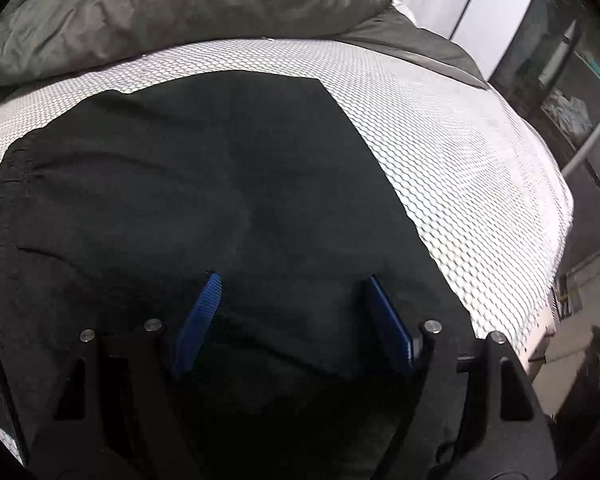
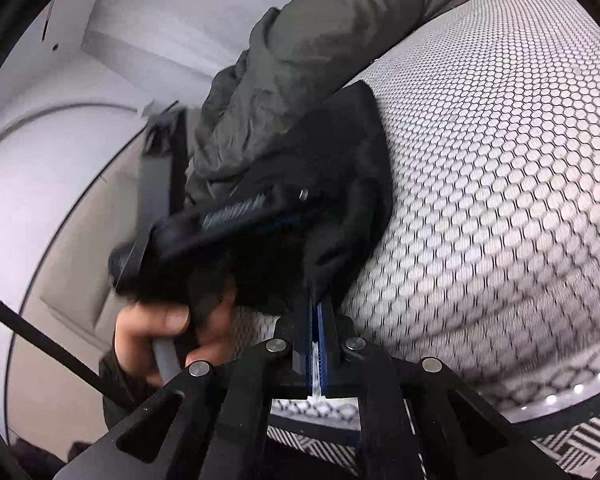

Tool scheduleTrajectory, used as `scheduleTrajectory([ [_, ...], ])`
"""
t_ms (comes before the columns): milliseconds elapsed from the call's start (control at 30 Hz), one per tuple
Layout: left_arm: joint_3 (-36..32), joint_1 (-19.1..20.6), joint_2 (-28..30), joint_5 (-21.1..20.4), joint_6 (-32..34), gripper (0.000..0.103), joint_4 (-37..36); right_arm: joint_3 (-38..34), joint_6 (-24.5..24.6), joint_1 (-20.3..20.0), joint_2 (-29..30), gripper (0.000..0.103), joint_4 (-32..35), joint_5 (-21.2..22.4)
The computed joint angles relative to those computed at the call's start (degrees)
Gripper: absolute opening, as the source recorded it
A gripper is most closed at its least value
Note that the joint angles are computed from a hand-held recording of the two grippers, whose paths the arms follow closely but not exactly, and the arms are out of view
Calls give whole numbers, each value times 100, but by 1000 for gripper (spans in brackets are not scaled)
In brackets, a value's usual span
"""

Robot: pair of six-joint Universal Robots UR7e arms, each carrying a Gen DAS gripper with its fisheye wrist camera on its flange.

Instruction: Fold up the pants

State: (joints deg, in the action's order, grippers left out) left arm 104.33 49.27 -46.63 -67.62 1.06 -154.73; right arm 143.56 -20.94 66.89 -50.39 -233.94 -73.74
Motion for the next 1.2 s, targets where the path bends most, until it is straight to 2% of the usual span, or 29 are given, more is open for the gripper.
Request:
scheduleTrajectory([
  [33, -45, -21, 20, 66, -58, 73, 84, -14, -18, 22, 2, 1, 29, -101],
  [100, -57, -114, -83, 92, -326, 72, 278, 50, -40, -97, 14, 1, 1, 46],
  [167, 52, -223, -151, -138, 15, 73, -151, 251, -252, -241, -3, 1, -124, 172],
  [233, -119, -300, 74, -76, 315, 78, -167, 547, -478, -470, 13, 1, -291, 361],
  [333, -575, -202, 463, -40, -138, 78, 465, 489, -559, -344, 36, 1, -21, 252],
  [400, -622, -192, 583, 67, -191, 78, 333, 552, -590, -303, -13, 2, -45, 26],
  [467, -623, -208, 562, 51, -121, 78, 295, 609, -468, -338, -189, 11, 93, -11],
  [533, -597, -173, 444, -114, -198, 78, 348, 772, -483, -509, -347, 43, 18, 145],
  [567, -552, -158, 371, -175, -184, 78, 323, 790, -508, -576, -365, 45, -106, 269],
  [667, -35, -186, -41, -215, -113, 78, 27, 797, -497, -704, -530, 46, -145, 480],
  [733, 122, -76, -196, -193, 73, 78, -87, 682, -458, -598, -592, 46, -37, 312],
  [900, 995, 103, -860, -231, 667, 78, -725, 148, -221, -397, -744, 49, 401, 58],
  [1000, 1221, 241, -1044, -263, 936, 78, -901, -416, -11, -207, -871, 49, 1026, -232],
  [1067, 1432, 324, -1199, -351, 1126, 78, -993, -751, 74, -256, -980, 49, 1862, 75],
  [1133, 1606, 352, -1280, -352, 1331, 79, -1156, -937, 58, -183, -956, 49, 2242, 90],
  [1167, 1698, 338, -1300, -297, 1468, 79, -1276, -1123, 12, -58, -857, 47, 2340, -20],
  [1200, 1766, 317, -1323, -245, 1551, 80, -1356, -1287, -90, 54, -782, 33, 2450, -183],
])
